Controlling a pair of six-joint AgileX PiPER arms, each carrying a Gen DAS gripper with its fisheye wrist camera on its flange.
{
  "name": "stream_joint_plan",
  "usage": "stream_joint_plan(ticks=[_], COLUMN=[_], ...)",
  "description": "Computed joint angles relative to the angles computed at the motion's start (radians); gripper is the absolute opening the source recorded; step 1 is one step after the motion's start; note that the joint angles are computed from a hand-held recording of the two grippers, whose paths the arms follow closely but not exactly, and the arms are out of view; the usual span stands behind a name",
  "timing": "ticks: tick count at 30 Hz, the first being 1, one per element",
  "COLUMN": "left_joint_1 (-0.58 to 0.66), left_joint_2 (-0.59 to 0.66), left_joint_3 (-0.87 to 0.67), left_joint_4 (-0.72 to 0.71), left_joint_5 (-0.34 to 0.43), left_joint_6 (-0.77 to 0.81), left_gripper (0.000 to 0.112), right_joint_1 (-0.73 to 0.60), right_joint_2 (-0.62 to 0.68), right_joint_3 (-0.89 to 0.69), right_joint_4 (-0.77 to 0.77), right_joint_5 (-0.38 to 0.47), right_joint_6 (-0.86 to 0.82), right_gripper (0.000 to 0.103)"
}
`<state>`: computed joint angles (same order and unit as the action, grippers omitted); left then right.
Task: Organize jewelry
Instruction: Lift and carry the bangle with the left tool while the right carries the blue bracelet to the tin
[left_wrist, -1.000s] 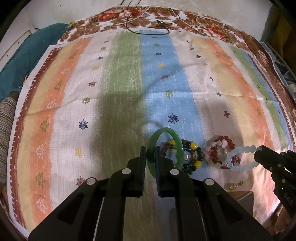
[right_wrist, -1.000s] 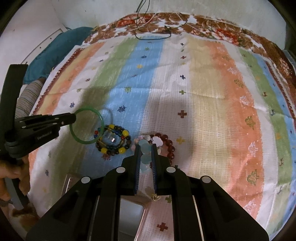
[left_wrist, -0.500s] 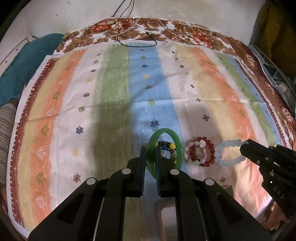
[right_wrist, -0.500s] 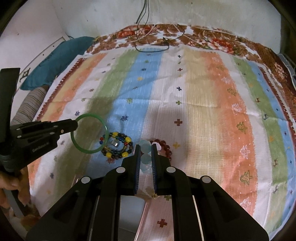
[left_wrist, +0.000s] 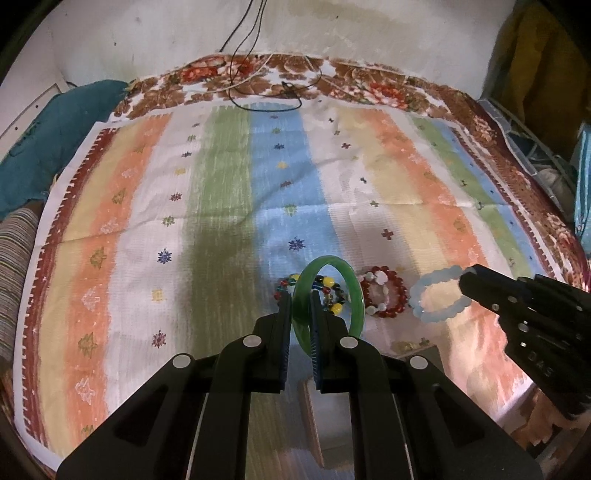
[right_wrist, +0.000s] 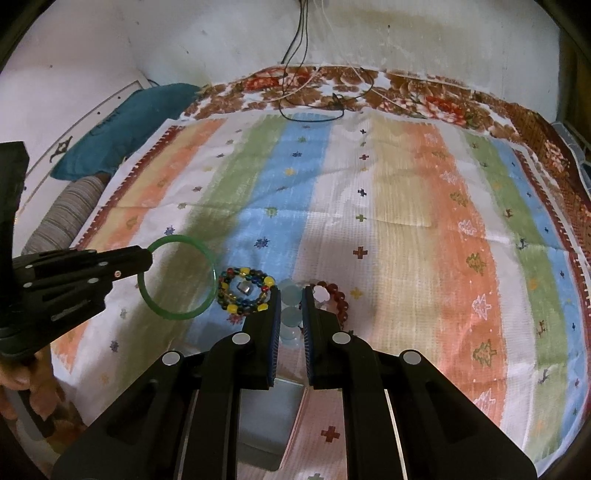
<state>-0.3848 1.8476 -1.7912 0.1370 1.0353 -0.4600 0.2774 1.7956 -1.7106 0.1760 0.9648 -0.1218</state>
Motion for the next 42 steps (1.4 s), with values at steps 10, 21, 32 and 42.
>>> stream_joint_plan(ticks=[10,21,32,42], left_joint_1=[-0.036,-0.073,-0.133,-0.157], left_joint_2=[-0.096,-0.18,-0.259,-0.232], left_joint_3=[0.112,0.216,0.316,0.301], left_joint_4=[0.021,0.049,0.102,0.112], left_joint_5=[-0.049,-0.082,-0.101,-0.065], left_joint_6=[-0.03,-0.069,-0.132,-0.142], left_gripper=[0.009,0.009,0.009,0.016], right_joint_1=[0.013,0.028,0.036,0.037], right_joint_2=[-0.085,-0.185,-0.268,-0.261], right_joint_3=[0.094,0.211,0.315,0.324], right_joint_4=[0.006,0.021,0.051,0.06], right_joint_5=[-0.039,-0.077,-0.092,-0.067], right_joint_6=[-0.012,-0.03,-0.053,-0.056], right_gripper=[0.012,0.012,0.012,0.018])
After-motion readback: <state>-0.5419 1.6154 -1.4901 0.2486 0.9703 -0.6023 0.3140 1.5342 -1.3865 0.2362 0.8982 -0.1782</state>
